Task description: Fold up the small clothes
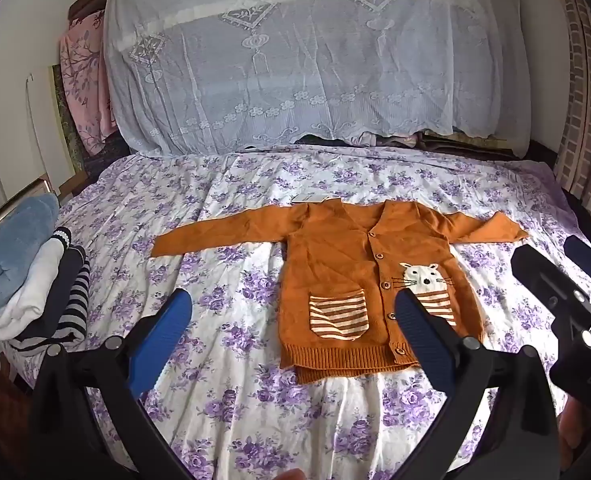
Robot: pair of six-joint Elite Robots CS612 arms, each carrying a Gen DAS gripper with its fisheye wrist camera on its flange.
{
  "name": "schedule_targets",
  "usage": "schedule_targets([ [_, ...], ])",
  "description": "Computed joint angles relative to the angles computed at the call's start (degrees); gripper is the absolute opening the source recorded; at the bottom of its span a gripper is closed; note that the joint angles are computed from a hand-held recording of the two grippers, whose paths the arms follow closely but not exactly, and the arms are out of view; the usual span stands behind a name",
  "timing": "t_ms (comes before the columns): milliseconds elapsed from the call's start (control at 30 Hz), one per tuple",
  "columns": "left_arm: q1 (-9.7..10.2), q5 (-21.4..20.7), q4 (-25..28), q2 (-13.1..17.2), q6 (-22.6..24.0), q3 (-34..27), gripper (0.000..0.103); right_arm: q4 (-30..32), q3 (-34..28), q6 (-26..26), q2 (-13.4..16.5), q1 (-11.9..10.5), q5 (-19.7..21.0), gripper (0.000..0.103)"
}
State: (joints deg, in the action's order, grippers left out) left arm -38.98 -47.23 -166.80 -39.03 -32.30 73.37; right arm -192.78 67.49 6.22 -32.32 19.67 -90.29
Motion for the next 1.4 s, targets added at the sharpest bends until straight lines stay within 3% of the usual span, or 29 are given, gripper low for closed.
schedule_targets([
  [1400, 0.21, -0.52, -0.26, -0.36, -0.61, 1.12, 0.099, -0.82, 0.56, 0.31, -0.38, -0.07, 0.25, 0.100],
])
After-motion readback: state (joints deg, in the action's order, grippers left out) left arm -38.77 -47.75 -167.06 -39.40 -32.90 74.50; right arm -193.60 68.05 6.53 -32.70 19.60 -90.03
